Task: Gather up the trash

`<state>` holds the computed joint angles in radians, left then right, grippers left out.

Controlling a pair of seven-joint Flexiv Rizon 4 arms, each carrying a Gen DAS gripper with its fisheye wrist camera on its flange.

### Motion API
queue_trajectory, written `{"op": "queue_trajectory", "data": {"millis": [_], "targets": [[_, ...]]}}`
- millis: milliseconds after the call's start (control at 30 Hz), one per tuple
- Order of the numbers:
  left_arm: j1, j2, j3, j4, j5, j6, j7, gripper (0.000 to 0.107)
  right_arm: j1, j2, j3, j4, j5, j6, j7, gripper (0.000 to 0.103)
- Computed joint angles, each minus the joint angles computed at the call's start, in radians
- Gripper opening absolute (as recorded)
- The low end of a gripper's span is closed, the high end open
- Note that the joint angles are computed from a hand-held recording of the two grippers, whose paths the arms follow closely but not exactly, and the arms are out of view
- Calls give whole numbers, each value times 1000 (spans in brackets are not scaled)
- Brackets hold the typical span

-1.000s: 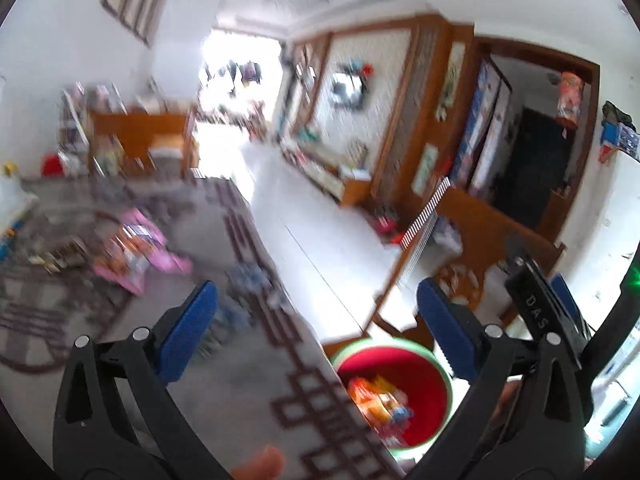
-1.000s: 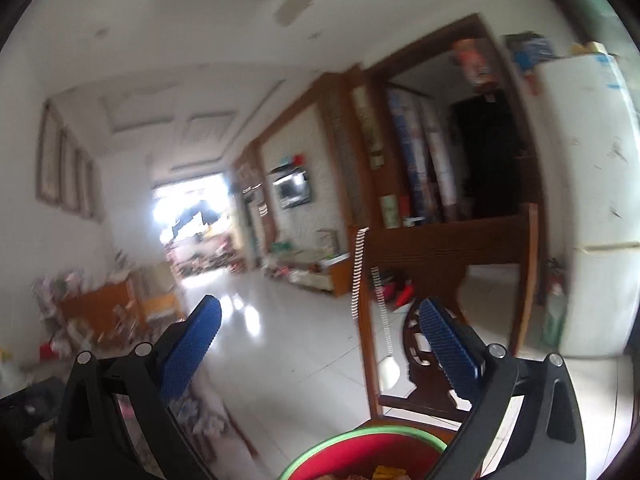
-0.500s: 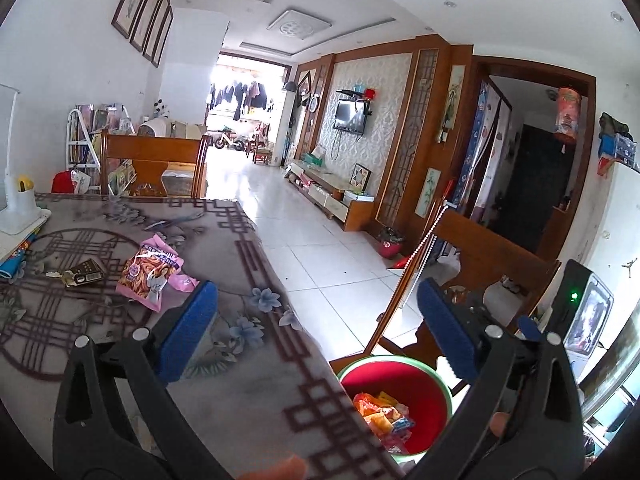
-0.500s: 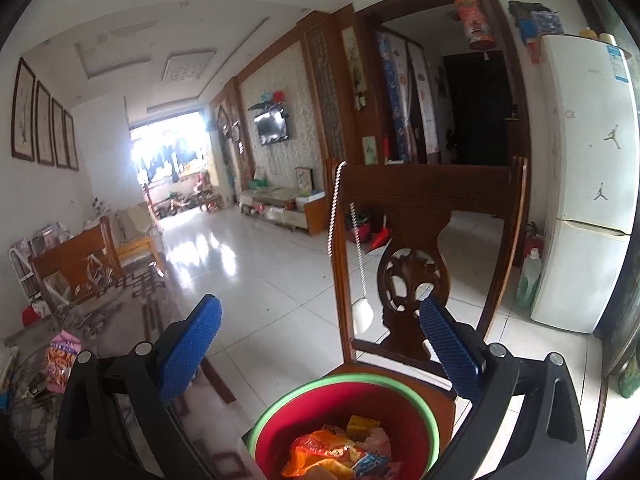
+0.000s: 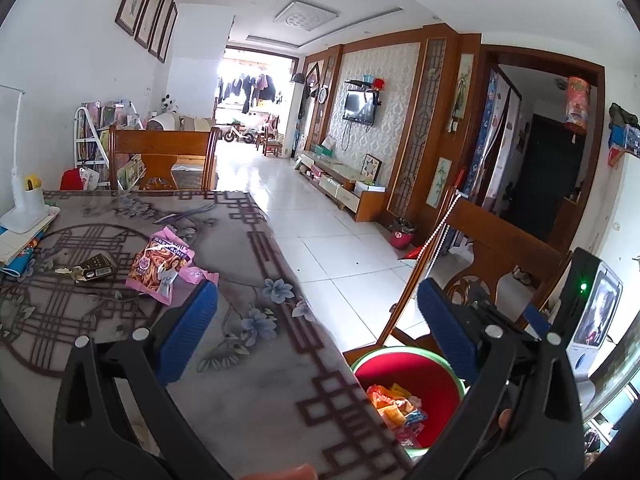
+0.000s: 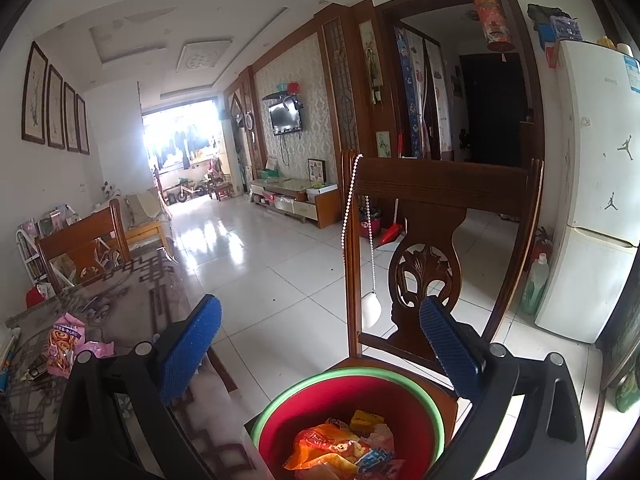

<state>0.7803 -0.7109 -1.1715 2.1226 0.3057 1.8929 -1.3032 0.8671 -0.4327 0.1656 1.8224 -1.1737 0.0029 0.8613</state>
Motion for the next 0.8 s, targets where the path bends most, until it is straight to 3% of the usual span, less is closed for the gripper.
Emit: {"op": "queue_trajectory", "data": {"millis": [800], "targets": [[-10, 18, 29, 3, -16, -8, -2, 98, -5, -7, -4, -8, 3, 30, -42, 96]]}}
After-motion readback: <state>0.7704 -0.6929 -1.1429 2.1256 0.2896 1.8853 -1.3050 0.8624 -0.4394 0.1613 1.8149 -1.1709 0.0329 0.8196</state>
